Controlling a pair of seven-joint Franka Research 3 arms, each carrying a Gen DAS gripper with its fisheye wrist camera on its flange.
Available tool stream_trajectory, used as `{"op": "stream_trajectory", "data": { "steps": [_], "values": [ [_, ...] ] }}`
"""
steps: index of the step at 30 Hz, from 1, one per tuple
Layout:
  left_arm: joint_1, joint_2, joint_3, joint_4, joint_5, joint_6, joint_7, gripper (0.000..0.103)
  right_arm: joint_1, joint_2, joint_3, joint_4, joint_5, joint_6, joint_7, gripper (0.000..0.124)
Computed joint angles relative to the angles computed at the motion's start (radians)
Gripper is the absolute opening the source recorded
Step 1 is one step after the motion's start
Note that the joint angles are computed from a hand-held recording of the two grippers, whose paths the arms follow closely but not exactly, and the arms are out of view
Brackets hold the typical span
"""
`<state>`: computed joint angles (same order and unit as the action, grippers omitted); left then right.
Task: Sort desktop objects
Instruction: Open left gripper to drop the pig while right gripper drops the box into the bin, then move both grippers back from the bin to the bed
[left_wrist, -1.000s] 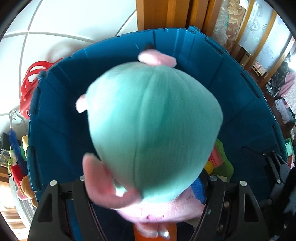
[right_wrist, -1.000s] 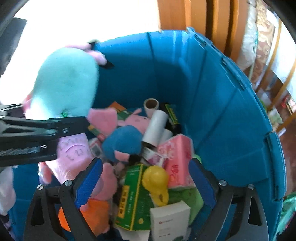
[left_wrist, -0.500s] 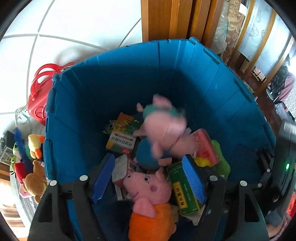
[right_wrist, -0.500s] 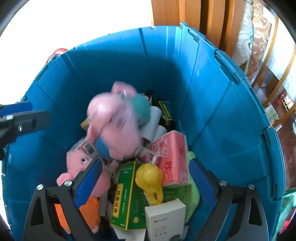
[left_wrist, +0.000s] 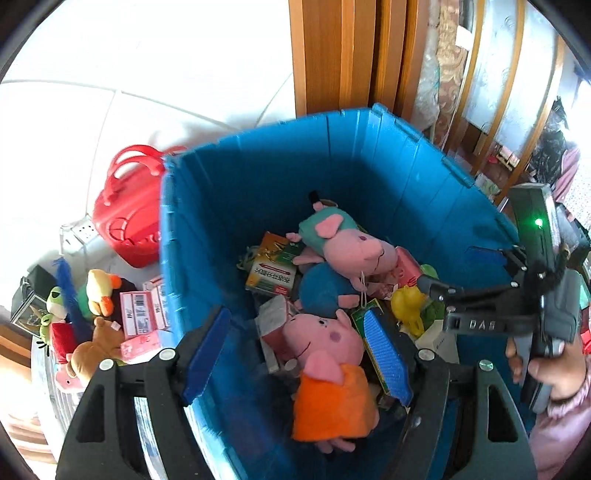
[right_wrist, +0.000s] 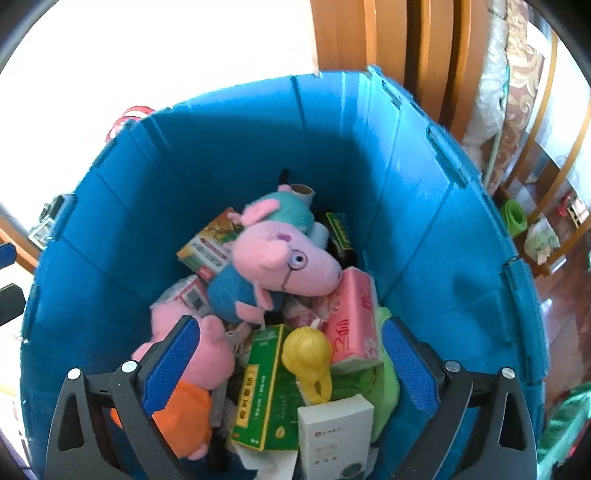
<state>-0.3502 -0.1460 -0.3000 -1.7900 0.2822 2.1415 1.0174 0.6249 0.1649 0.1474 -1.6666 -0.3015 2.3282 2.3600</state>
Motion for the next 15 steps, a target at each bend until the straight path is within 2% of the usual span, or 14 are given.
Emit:
{"op": "stream_trajectory", "data": {
  "steps": [10, 15],
  "values": [
    [0.02, -0.316, 0.038, -0.277, -0.042, 0.142, -0.016, 0.075, 0.056, -0.074, 0.053, -0.005, -0.146, -0.001, 0.071, 0.103],
    [0.044, -0.517, 0.062, -0.453, -0.022, 0.22, -0.027, 0.075, 0.12, -0.048, 0.086, 0.069, -0.236, -0.011, 0.14, 0.103]
  ]
}}
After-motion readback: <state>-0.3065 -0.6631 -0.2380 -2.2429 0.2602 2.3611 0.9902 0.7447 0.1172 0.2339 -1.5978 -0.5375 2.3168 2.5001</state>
